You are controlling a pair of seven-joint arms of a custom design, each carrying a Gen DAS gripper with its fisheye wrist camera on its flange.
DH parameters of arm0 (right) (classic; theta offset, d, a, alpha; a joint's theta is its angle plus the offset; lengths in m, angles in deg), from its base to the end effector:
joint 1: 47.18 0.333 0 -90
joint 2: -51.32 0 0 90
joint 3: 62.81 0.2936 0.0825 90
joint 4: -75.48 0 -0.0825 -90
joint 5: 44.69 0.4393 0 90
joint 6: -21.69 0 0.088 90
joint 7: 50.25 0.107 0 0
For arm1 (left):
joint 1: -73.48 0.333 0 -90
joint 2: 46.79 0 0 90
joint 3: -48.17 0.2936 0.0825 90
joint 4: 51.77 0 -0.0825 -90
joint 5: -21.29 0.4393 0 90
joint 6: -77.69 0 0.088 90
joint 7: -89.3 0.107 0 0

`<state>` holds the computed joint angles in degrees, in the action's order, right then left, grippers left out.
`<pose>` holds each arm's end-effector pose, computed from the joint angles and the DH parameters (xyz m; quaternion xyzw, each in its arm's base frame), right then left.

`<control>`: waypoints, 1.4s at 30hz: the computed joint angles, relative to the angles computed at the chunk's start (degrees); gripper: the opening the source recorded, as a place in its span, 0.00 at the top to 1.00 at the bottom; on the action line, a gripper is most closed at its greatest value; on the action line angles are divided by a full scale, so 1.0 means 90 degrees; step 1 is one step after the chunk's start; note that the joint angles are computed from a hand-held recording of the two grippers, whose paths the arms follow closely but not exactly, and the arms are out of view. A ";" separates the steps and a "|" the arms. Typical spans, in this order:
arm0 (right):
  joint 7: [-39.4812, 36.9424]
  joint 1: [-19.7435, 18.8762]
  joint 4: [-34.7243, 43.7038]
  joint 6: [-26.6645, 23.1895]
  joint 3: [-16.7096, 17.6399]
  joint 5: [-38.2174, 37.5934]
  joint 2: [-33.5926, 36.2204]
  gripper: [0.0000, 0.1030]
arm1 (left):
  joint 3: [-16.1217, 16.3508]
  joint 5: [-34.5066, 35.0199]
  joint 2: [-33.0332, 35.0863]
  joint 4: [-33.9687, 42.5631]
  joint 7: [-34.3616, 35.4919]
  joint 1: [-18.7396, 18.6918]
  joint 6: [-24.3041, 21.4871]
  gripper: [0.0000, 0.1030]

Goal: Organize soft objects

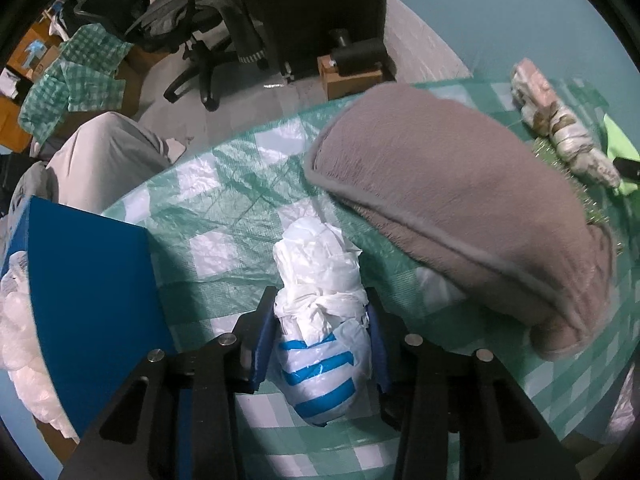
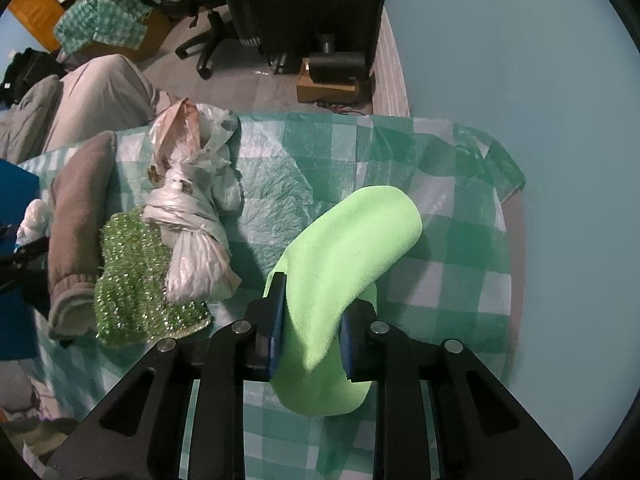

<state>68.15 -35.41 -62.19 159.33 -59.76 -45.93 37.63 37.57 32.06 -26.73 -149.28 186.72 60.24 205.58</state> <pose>0.5143 0.1357 0.3773 -0.6196 0.7757 -0.0605 0.1032 0.6571 -0.2734 0.3648 -0.4506 0.8865 -0.0460 0.0947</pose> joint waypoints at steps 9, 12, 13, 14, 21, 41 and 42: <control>0.0042 0.0077 -0.0194 -0.0025 0.0077 0.0039 -0.0404 0.79 | -0.0054 -0.0280 -0.0419 -0.0335 0.0143 0.0112 0.0253 0.60; 0.0096 0.0120 -0.0180 -0.0122 0.0136 -0.0030 -0.0515 0.79 | -0.0059 -0.0373 -0.0589 -0.0495 0.0205 0.0160 0.0301 0.60; 0.0115 0.0136 -0.0167 -0.0143 0.0146 -0.0033 -0.0539 0.79 | -0.0060 -0.0405 -0.0627 -0.0526 0.0214 0.0172 0.0310 0.60; 0.0145 0.0151 -0.0162 -0.0162 0.0163 -0.0045 -0.0570 0.79 | -0.0065 -0.0458 -0.0707 -0.0599 0.0235 0.0193 0.0328 0.60; 0.0324 0.0271 0.0010 -0.0316 0.0282 -0.0175 -0.0660 0.79 | -0.0061 -0.0649 -0.1094 -0.0921 0.0392 0.0292 0.0408 0.61; 0.0383 0.0886 0.0979 -0.0318 0.0637 -0.0369 -0.0328 0.79 | 0.0108 -0.1093 -0.2542 -0.1851 0.0341 0.0615 0.0640 0.61; 0.0352 0.0922 0.1079 -0.0294 0.0644 -0.0361 -0.0239 0.79 | 0.0125 -0.1120 -0.2581 -0.1881 0.0348 0.0638 0.0636 0.61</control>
<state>71.32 -27.11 -52.48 156.68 -53.97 -49.18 35.48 38.69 21.98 -49.96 -166.21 189.85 65.98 211.30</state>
